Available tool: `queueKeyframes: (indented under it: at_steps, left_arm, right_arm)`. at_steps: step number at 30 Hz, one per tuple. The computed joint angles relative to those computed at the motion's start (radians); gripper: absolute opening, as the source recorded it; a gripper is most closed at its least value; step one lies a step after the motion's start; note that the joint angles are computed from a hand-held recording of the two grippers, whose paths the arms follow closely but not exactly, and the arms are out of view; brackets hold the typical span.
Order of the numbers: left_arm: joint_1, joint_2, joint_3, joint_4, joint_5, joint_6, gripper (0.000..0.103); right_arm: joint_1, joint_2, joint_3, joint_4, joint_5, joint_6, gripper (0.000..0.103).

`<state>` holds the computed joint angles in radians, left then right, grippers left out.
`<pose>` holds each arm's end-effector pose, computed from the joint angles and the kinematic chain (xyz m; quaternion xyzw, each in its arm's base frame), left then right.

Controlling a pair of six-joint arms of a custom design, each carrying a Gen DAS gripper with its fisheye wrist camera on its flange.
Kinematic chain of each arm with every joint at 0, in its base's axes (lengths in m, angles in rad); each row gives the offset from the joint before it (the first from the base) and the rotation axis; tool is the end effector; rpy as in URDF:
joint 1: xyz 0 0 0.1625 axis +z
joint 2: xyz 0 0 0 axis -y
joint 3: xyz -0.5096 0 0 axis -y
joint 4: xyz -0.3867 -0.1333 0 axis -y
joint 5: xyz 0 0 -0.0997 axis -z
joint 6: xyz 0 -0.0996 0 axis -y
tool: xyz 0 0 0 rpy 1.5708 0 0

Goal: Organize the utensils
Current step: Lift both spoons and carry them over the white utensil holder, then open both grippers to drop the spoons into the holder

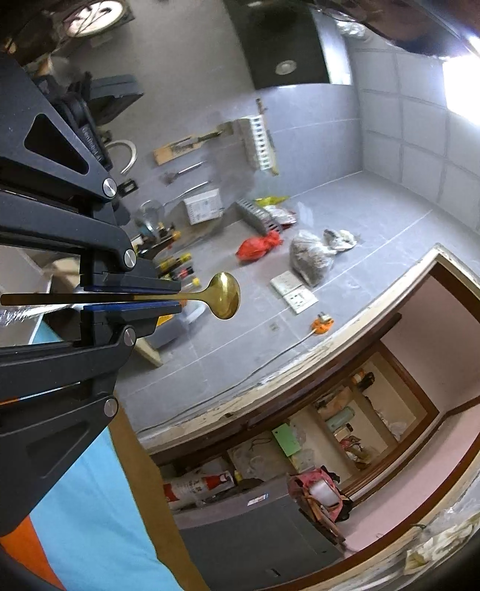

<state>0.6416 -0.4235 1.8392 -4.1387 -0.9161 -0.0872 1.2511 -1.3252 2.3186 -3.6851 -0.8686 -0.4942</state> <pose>-0.3943 -0.5366 0.0488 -0.1646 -0.7963 0.5818 0.0154 0.0472 -0.4863 0.3895 -0.2514 0.7764 -0.5737 0.0700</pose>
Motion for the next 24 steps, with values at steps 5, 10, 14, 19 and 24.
queueKeyframes:
  at_steps: [5,10,14,19,24]
  left_arm:
    - [-0.01,0.046,-0.031,-0.06,0.026,0.089,0.002]
    - [-0.026,0.093,-0.057,-0.127,0.066,0.217,0.002]
    - [-0.033,0.12,-0.069,-0.203,0.068,0.275,0.002]
    - [-0.038,0.121,-0.076,-0.208,0.081,0.309,0.002]
    - [-0.039,0.106,-0.056,-0.166,0.087,0.271,0.002]
  right_arm:
    - [0.0,0.008,0.006,0.002,-0.043,-0.071,0.002]
    - [-0.004,0.008,0.021,0.009,-0.055,-0.135,0.002]
    - [-0.013,0.012,0.034,0.011,-0.054,-0.169,0.003]
    - [-0.014,0.013,0.036,0.025,-0.059,-0.178,0.003]
    - [-0.008,0.01,0.039,0.043,-0.071,-0.192,0.003]
